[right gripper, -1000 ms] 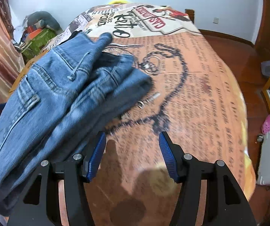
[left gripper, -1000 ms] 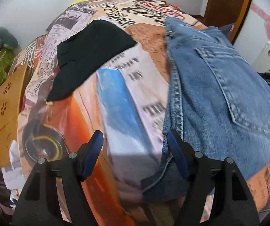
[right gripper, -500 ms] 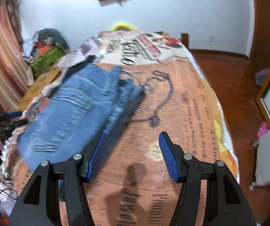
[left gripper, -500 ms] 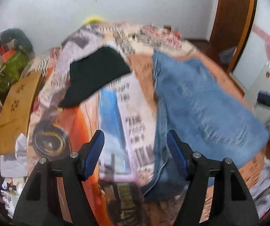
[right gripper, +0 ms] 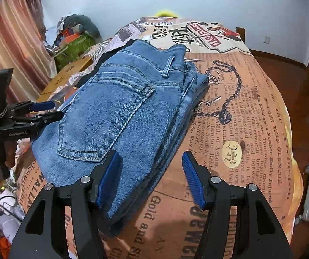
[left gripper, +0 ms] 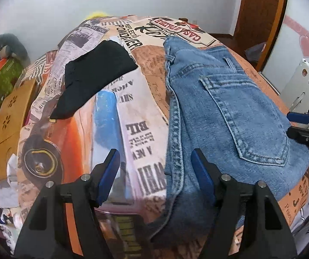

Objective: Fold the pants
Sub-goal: 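Press and straighten the folded jeans stack with both open grippers, then grasp the waistband edge of the folded jeans with both grippers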

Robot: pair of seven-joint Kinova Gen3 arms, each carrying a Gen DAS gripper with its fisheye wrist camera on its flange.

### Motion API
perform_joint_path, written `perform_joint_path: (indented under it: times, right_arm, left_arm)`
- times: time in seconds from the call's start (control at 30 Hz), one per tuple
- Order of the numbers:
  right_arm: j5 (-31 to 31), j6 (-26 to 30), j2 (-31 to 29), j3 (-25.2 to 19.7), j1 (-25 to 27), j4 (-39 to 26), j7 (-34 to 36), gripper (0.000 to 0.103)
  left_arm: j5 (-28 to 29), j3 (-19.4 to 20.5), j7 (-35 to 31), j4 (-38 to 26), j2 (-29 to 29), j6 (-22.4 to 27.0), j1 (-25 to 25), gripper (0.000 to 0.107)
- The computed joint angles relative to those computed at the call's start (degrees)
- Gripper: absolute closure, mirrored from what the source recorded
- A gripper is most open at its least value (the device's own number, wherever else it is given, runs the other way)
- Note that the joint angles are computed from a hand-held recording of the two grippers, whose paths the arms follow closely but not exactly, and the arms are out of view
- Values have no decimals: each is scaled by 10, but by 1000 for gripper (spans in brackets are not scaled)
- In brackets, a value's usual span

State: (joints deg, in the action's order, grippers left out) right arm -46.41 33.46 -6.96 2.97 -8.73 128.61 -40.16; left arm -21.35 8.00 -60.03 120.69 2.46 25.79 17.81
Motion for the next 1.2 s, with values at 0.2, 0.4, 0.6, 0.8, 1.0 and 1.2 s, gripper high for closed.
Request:
perform_joint_path:
  times: [0.2,0.4,0.6,0.8,1.0,1.2]
  right_arm:
    - [11,-43,1,9,-13,-22,-12,47]
    - [-101,-56,66,8,7,-70,92,48]
    - [-145,-37,146,-36,46,-131,134,67]
    - [-100,-19,221,-71,66,-191,85,82]
    - [-104,32,260,-114,126,-220,71,82]
    - [-122,-11,252,-162,154,-200,116,92]
  left_arm:
    - [-18,-4,-8,-51,0,14,-10,40]
    - [19,-11,-77,-142,63,3,-16,40]
    - [58,-19,-146,-229,155,18,-10,43]
    - [117,-22,-222,-264,209,19,-15,47]
    - [154,-23,-251,-254,221,-8,-24,46]
    - [185,-27,-265,-272,232,8,-27,46]
